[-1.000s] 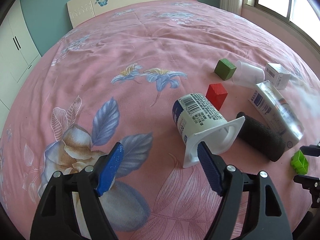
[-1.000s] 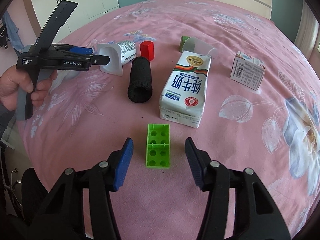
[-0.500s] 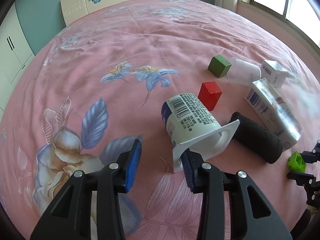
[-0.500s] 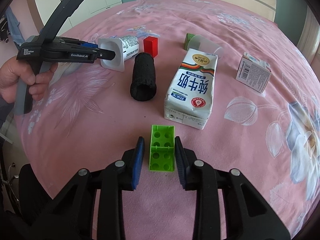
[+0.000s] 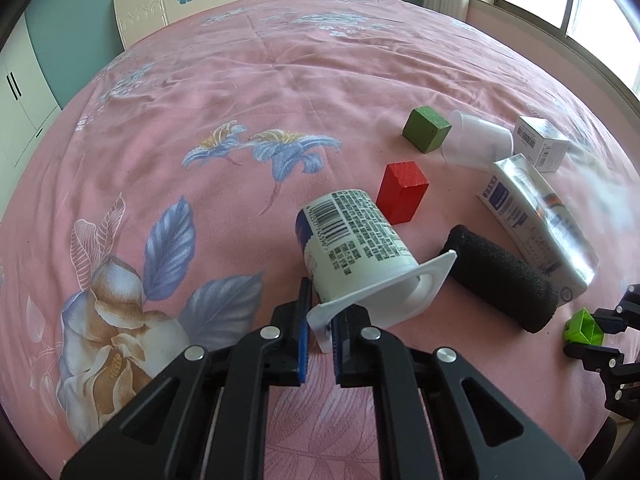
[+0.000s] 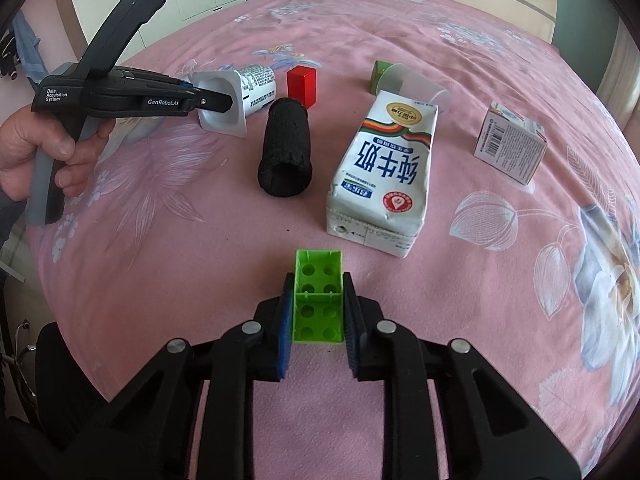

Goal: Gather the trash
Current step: 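Grasp the green plastic block with the right tool while the left tool grasps the white yogurt cup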

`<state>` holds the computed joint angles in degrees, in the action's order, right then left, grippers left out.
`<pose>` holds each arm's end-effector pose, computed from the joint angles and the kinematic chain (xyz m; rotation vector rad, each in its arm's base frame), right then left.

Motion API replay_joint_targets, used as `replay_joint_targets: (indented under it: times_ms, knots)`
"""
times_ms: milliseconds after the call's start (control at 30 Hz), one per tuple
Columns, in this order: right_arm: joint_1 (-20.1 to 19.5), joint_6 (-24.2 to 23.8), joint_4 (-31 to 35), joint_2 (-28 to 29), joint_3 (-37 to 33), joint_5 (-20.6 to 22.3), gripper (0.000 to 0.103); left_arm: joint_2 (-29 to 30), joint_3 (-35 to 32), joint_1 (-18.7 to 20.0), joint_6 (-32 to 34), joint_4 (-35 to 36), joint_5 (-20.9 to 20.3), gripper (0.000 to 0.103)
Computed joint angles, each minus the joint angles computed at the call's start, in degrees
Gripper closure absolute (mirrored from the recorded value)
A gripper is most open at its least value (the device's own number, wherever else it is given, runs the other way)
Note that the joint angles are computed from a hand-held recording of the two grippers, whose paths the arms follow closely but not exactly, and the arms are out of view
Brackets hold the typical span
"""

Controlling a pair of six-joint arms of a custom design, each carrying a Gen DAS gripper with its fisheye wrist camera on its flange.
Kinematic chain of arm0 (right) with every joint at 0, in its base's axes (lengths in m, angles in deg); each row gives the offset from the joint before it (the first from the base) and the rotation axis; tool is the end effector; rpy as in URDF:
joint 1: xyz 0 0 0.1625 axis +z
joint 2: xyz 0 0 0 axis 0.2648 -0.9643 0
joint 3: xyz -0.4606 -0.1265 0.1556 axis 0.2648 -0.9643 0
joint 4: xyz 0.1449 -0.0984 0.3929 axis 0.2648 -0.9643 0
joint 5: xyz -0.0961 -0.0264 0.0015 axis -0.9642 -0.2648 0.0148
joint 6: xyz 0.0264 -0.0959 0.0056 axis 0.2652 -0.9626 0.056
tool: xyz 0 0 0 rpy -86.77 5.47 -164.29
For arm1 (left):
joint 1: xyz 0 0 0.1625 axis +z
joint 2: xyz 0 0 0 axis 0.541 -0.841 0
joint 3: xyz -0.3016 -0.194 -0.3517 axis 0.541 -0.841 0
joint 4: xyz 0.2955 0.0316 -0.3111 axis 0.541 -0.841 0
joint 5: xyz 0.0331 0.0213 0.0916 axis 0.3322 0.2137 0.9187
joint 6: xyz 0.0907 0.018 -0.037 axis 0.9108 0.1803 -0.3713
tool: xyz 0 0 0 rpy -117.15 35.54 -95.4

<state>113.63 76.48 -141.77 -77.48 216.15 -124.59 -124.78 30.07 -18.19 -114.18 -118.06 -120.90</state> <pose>0.3161 -0.2611 0.3646 1.0036 -2.4187 0.2884 -0.3917 -0.3045 0.2987 0.4202 2.2945 -0.5534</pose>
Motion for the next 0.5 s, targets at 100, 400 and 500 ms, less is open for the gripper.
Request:
replay_joint_targets:
  times_ms: [100,400,500]
  knots:
    - [-0.09,-0.08,0.09,0.06,0.01,-0.01,0.081,-0.05,-0.10,0.29,0.07,-0.12,-0.35,0.093]
    - [-0.41,0.20,0.36,0.03,-0.03,0.57,0.081,0.31,-0.29,0.25,0.59,0.48,0.04,0.094]
    - [-0.54,-0.01,0.46,-0.03,-0.10,0.81,0.081,0.35,-0.28,0.05,0.95,0.74,0.20,0.094]
